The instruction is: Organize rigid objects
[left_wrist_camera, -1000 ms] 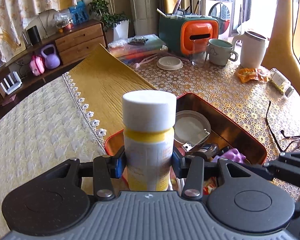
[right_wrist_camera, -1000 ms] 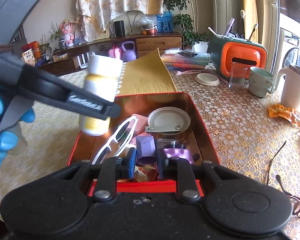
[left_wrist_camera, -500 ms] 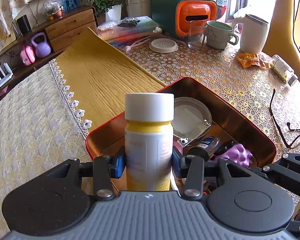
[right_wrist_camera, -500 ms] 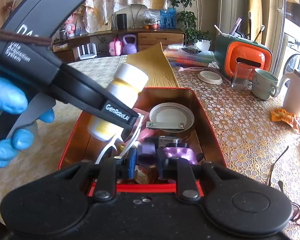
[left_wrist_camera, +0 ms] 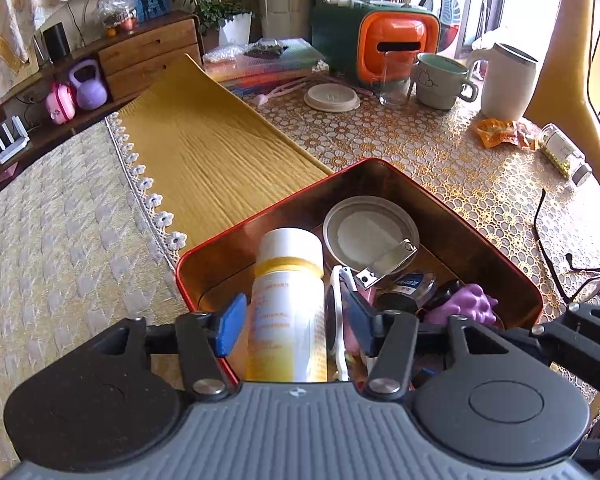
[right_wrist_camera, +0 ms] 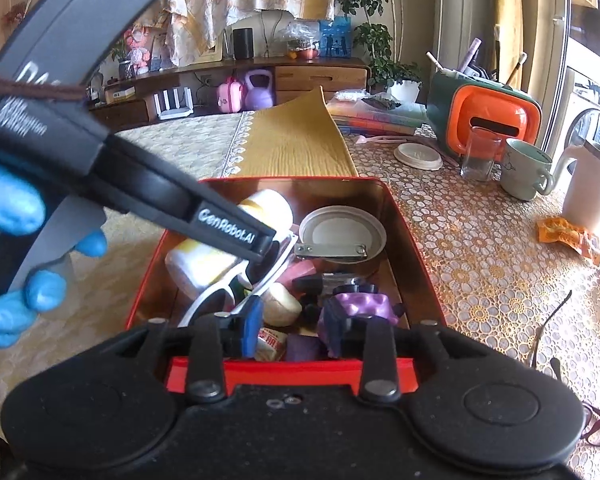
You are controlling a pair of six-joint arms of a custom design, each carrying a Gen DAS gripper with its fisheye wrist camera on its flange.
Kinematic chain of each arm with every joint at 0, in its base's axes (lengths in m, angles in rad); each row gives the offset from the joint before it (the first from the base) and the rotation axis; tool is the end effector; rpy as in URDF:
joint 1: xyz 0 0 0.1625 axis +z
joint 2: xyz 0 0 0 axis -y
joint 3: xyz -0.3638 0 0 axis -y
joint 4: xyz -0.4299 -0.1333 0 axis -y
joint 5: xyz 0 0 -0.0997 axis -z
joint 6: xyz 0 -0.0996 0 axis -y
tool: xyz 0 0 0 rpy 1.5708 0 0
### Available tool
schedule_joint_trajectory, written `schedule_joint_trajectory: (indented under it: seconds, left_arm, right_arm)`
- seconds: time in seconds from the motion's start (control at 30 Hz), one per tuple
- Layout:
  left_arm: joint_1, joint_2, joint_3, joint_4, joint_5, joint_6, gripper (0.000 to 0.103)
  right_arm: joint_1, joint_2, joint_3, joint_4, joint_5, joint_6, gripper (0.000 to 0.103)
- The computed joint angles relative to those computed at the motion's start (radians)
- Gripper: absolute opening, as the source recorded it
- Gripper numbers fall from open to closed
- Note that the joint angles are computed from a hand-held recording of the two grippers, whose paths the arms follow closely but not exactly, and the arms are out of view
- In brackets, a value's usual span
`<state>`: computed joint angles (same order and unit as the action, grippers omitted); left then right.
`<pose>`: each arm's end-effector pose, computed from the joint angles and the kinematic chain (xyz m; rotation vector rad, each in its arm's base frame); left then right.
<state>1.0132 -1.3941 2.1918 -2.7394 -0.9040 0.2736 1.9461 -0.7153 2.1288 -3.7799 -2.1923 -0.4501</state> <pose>-0.0915 -0.5151 0.1761 0.8514 2.3274 -0.5805 0.2422 -0.4093 -0.0090 0.6479 -2.2656 0.9526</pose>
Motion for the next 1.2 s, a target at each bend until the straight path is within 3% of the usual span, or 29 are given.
schedule_joint_trajectory:
  seconds: [0.4, 0.53, 0.8, 0.87, 1.2]
  left_arm:
    - [-0.032, -0.144, 0.090, 0.007, -0.019, -0.011, 0.058]
    - [-0.042, -0.224, 0.131, 0.021, -0.040, -0.011, 0.075]
    - [-0.071, -0.369, 0.196, 0.061, -0.042, -0.035, 0.076]
    - [-0.083, -0.405, 0.216, 0.062, -0.036, -0.034, 0.082]
    - [-0.143, -0.600, 0.318, 0.094, -0.036, -0.027, 0.085]
  right_arm:
    - [0.039, -0.034, 0.033, -0.020, -0.009, 0.022, 0.049]
    - [0.055, -0.056, 0.056, -0.027, -0.012, 0.029, 0.056]
    - [0.082, -0.109, 0.110, -0.053, 0.001, 0.044, 0.073]
    - [0.089, -0.122, 0.126, -0.068, 0.012, 0.044, 0.077]
    - [0.126, -0.170, 0.186, -0.144, 0.056, 0.040, 0.098]
